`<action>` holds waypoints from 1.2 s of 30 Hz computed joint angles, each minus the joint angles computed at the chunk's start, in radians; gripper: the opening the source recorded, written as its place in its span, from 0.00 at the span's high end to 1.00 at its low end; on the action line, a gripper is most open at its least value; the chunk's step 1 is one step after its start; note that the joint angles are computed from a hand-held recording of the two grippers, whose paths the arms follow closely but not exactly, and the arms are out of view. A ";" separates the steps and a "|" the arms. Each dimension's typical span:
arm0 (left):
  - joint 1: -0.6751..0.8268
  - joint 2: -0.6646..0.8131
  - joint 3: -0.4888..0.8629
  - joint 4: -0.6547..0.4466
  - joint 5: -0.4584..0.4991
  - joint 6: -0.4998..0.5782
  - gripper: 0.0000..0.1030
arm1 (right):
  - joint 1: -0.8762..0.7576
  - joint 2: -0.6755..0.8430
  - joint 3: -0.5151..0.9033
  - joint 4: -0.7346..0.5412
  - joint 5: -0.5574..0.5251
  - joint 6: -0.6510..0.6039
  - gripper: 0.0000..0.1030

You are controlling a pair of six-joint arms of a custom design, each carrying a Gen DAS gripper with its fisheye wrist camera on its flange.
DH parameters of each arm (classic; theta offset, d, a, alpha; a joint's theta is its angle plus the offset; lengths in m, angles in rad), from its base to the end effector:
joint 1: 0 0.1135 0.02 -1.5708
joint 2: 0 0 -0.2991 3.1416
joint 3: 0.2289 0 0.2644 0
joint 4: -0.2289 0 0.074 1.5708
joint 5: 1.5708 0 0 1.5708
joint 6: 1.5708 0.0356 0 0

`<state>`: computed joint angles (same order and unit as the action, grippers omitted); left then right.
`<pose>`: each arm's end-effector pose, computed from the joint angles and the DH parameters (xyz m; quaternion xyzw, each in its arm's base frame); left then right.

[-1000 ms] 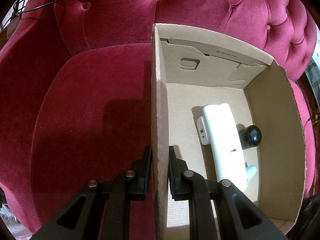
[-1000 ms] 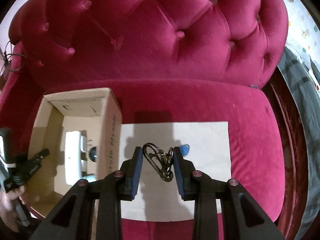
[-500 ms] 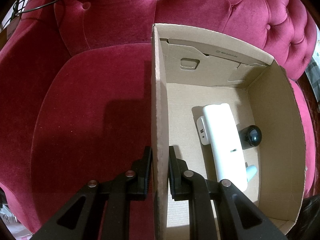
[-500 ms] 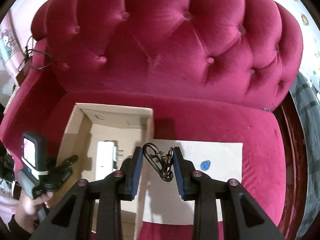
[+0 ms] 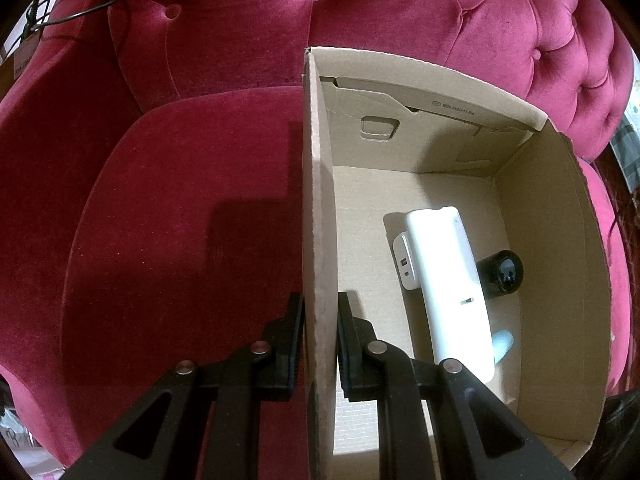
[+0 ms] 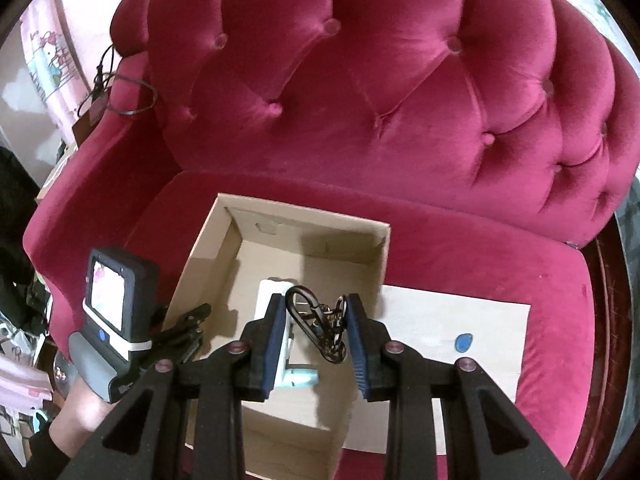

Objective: Organize rigid objects
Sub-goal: 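Carry the keyring with the right gripper into the box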

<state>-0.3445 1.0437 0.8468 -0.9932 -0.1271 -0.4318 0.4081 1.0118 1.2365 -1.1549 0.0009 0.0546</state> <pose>0.1657 -0.0547 0.2790 -0.0548 0.9785 -0.0137 0.1984 0.1510 0.0653 0.3951 -0.1667 0.9344 0.0718 0.3066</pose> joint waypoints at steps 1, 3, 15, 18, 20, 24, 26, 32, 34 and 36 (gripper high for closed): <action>0.000 0.000 0.000 0.000 0.000 0.000 0.84 | 0.016 0.000 -0.017 0.009 0.003 0.010 0.70; 0.001 0.000 0.000 0.000 0.001 0.000 0.84 | 0.037 -0.002 -0.047 0.025 0.004 0.027 0.69; 0.017 -0.003 0.001 -0.001 0.010 0.015 0.84 | 0.125 0.024 -0.209 0.157 0.049 0.120 0.69; 0.025 -0.005 -0.001 0.000 0.016 0.021 0.84 | 0.140 0.044 -0.253 0.194 0.058 0.135 0.69; 0.028 -0.005 -0.001 0.000 0.017 0.024 0.84 | 0.146 0.053 -0.277 0.215 0.064 0.143 0.69; 0.033 -0.004 -0.001 0.002 0.021 0.028 0.84 | 0.142 0.080 -0.317 0.257 0.061 0.156 0.69; 0.034 -0.005 0.000 0.001 0.020 0.030 0.84 | 0.140 0.093 -0.339 0.279 0.059 0.164 0.69; 0.035 -0.005 -0.001 0.001 0.021 0.030 0.84 | 0.144 0.122 -0.387 0.324 0.067 0.177 0.69; 0.034 -0.005 -0.001 0.001 0.021 0.029 0.84 | 0.143 0.130 -0.400 0.337 0.068 0.181 0.69; 0.034 -0.005 -0.001 0.001 0.021 0.029 0.84 | 0.135 0.136 -0.410 0.345 0.059 0.181 0.69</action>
<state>-0.3109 1.0384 0.8460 -0.9921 -0.1066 -0.4025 0.5432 1.1478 0.8264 -0.8104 0.0600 0.2358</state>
